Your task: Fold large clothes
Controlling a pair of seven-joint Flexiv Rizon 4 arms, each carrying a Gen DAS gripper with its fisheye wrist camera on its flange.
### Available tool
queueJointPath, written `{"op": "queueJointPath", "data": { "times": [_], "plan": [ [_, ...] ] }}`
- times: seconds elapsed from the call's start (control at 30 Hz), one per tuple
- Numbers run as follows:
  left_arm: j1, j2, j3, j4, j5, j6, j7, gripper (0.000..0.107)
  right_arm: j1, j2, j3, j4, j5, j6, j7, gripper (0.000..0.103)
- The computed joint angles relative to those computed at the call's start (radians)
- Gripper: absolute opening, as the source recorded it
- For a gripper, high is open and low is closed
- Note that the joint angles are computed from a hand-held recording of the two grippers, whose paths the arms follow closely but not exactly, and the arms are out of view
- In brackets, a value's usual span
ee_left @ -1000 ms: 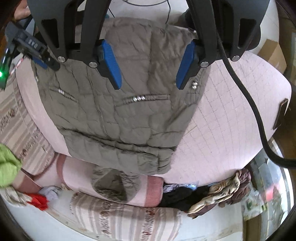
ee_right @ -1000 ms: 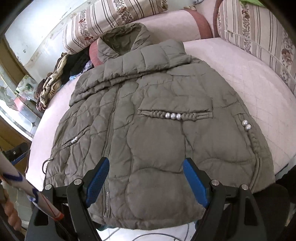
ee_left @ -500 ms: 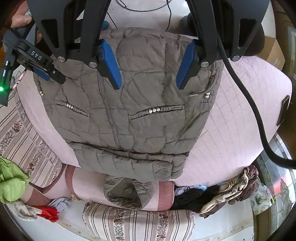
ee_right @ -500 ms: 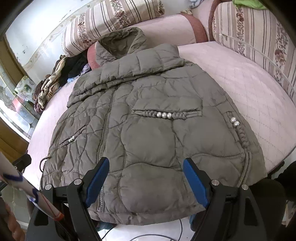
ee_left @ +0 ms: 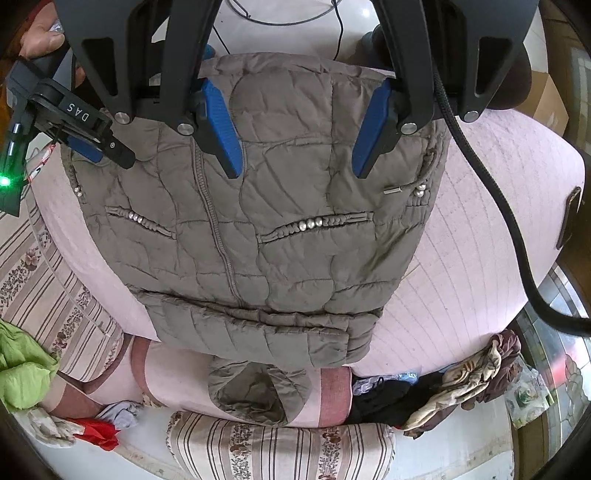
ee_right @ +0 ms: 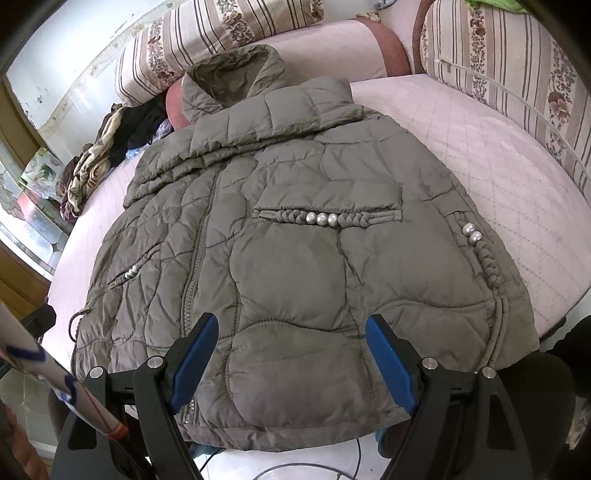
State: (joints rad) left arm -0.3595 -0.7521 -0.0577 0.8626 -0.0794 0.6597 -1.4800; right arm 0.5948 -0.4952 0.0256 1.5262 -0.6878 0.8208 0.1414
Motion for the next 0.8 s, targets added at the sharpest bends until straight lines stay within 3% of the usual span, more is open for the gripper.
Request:
{"op": "queueJointPath", "data": {
  "times": [0.63,0.8],
  "plan": [
    [-0.007,-0.069,0.026,-0.115,0.037,0.024,0.034,0.061,-0.002,-0.022,0.000,-0.065,0.031,-0.081,-0.054,0.086],
    [-0.006,-0.098,0.027,-0.171,0.040,-0.011,0.049,0.061,-0.003,-0.032,0.005,-0.089,0.055,-0.112,-0.077,0.086]
  ]
}}
